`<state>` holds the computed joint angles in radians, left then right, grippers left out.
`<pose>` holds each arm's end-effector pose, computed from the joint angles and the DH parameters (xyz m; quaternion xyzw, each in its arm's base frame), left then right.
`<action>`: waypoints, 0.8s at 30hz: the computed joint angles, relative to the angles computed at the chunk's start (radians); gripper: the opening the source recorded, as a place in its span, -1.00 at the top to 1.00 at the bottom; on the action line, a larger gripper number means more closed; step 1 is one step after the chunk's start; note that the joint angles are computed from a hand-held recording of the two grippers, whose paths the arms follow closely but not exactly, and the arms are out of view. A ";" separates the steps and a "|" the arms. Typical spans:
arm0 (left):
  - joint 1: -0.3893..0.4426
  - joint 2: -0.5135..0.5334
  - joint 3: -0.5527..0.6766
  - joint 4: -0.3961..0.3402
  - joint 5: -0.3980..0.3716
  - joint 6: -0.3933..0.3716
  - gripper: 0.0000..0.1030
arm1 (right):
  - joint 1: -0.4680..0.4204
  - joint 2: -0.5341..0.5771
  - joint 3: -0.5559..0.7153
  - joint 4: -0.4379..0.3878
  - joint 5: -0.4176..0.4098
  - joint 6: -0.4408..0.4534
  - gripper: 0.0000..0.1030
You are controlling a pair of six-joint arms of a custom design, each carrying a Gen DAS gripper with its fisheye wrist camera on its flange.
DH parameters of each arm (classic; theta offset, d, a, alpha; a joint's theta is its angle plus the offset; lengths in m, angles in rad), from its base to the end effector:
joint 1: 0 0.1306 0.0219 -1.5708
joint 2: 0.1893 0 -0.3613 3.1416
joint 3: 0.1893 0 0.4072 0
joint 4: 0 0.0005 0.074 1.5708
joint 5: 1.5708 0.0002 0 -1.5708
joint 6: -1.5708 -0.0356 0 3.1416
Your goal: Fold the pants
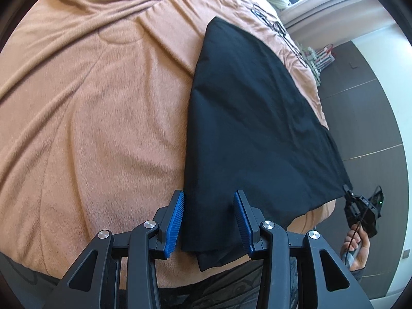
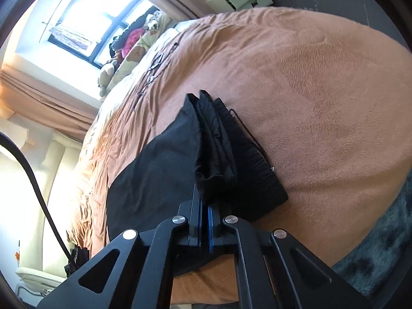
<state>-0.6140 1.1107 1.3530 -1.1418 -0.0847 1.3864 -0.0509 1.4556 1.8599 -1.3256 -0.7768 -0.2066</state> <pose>0.3190 -0.2218 0.4906 -0.3682 0.8686 -0.2554 0.2114 0.4836 -0.0002 0.5718 -0.0072 0.8854 0.3808 0.2665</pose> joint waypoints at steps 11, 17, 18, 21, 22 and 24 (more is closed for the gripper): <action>-0.014 0.024 0.014 -0.018 0.009 -0.031 0.27 | -0.007 -0.098 -0.160 0.065 0.034 -0.035 1.00; -0.016 0.019 0.019 -0.012 -0.003 -0.039 0.84 | -0.005 -0.115 -0.187 0.094 0.027 -0.079 1.00; -0.016 0.013 0.020 -0.010 -0.003 -0.043 0.85 | -0.004 -0.123 -0.192 0.104 0.027 -0.092 1.00; -0.009 -0.002 0.013 0.003 0.015 -0.059 0.86 | -0.010 -0.154 -0.222 0.129 0.040 -0.107 1.00; -0.003 -0.001 0.015 -0.002 0.025 -0.066 0.85 | -0.011 -0.161 -0.233 0.135 0.046 -0.109 1.00; 0.011 0.010 0.023 -0.013 0.041 -0.076 0.81 | -0.007 -0.159 -0.240 0.123 0.058 -0.093 1.00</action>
